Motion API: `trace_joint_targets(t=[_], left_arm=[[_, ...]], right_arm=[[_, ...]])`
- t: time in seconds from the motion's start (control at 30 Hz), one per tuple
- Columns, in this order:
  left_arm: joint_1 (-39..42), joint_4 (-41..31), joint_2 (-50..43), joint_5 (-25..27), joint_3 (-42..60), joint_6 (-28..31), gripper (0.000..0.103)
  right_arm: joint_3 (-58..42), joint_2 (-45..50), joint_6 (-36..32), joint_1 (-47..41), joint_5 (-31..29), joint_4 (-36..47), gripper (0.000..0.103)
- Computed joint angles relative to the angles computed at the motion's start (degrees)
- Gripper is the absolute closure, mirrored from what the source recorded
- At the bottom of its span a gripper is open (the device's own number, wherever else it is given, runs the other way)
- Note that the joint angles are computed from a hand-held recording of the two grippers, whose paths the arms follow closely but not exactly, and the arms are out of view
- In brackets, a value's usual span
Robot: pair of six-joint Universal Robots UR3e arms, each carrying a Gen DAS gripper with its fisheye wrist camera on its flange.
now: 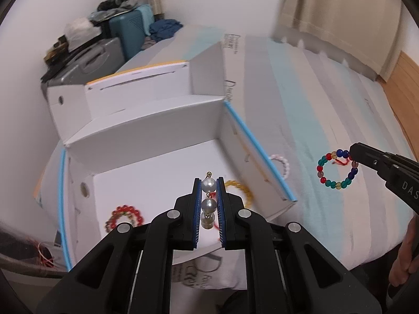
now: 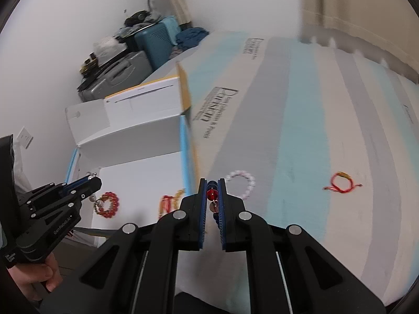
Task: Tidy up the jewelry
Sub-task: 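Carry the pearl earrings with the left tool while the right tool carries the multicolour bracelet into the box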
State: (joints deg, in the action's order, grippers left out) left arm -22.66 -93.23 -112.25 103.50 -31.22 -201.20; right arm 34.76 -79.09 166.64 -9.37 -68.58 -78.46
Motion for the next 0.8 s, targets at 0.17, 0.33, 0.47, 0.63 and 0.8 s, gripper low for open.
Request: trace_joint_targets(t=[0.17,0.33,0.47,0.63,0.8], left_arm=[[3.8,4.5,8.2,-1.1,-13.2,0.9,0.093],[7.9,7.7,14.1,-2.8,-22.6,2.3,0.093],[10.5,9.6,17.5,-4.1,-28.3,3.4,0.093],[14.2,11.8,20.7,-6.1,-34.8,4.8,0.093],[16.8,14.2,22.1,-7.9,-40.3,5.7,0.093]], right_arm=[[-5.9,4.9,3.4,6.6,-2.3,0.0,0.096],[-9.6,9.0,5.8,12.1,-4.3,-0.6,0.096],[-13.5,12.9,7.4,15.6,-5.8,-0.2,0.096],[-18.9,17.9,8.6,18.7,-7.4,1.2,0.096],[-25.3,23.6,9.6,21.1,-8.6,3.4,0.096]])
